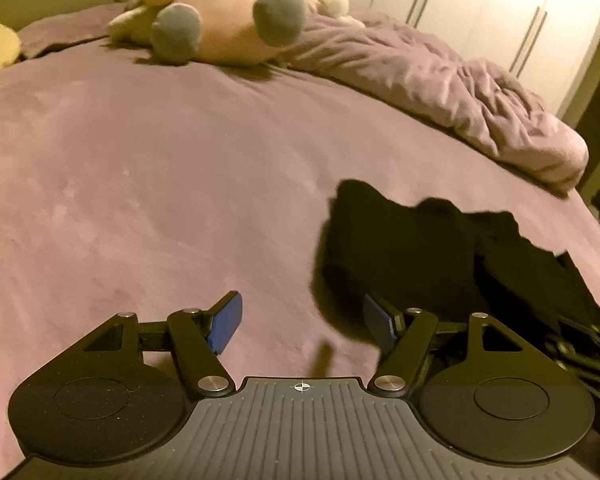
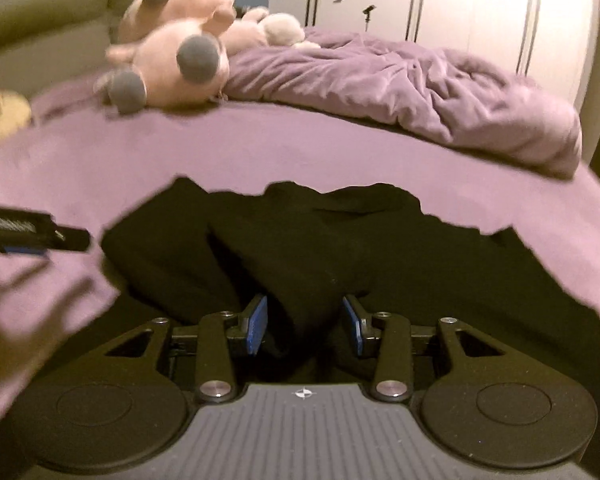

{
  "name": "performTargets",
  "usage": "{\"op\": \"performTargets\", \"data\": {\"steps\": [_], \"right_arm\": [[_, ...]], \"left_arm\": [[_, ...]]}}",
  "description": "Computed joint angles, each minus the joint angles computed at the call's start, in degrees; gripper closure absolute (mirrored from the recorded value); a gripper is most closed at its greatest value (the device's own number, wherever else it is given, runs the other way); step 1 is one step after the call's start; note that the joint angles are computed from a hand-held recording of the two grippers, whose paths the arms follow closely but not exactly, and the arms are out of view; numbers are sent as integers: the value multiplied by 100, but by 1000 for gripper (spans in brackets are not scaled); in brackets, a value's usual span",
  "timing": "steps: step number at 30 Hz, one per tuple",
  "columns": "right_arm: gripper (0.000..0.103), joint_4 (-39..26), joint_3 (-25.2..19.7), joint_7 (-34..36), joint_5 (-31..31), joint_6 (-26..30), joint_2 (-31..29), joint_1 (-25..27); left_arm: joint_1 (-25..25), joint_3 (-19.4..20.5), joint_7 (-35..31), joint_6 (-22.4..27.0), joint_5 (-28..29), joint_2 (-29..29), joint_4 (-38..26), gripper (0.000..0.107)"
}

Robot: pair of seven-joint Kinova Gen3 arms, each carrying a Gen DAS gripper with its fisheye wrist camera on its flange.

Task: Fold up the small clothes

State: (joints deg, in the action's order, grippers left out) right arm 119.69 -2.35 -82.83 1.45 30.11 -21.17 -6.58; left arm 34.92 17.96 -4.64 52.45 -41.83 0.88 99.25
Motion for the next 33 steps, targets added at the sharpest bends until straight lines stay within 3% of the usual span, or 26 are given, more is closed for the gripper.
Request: {"op": "performTargets", "data": {"steps": [1,2,4,7,9,12,17,20,24,28,30,31,33], "right_arm": [[87,32,-127,-87,208,-116,63,72],[98,44,-148,-156,322,-201,113,80],[99,157,129,-552,272,-569,27,-22],[99,445,925,-1251,-359,-1234,-522,-134],[98,617,1456,-1653,-825,-1351,-794,-124],[94,656,2237,-1615,-1272,-862,-865,24],[79,410,3112,-1212,-1533,122,-595,292],[70,277,2915,-746,-1348,227,-448,434],[62,163,2470,-283,-1323,-43,-169,591],[64,-120,2772,524,-1576,12,168,57],[68,-283,2561,742,-1504,169,386,165],[78,-350,2528,899,-1602,246,476,196],[80,-438,2394,967,-1683,402,516,363]], "left_arm": [[13,13,-52,-9,27,-3,2,35],[35,35,-91,2,24,32,-44,35],[85,45,-170,-75,16,75,-95,35],[216,52,-339,-110,-38,243,-272,35],[342,15,-438,-109,-80,408,-420,35],[552,-103,-590,-89,-65,660,-649,35],[848,-358,-733,28,0,922,-960,35],[955,-475,-862,174,54,1051,-1135,35],[1028,-587,-1088,299,158,1169,-1319,35],[1081,-678,-1252,391,234,1263,-1440,35],[1095,-715,-1290,393,271,1283,-1472,35],[1103,-732,-1290,385,279,1280,-1470,35],[1114,-754,-1273,361,295,1258,-1449,34]]}}
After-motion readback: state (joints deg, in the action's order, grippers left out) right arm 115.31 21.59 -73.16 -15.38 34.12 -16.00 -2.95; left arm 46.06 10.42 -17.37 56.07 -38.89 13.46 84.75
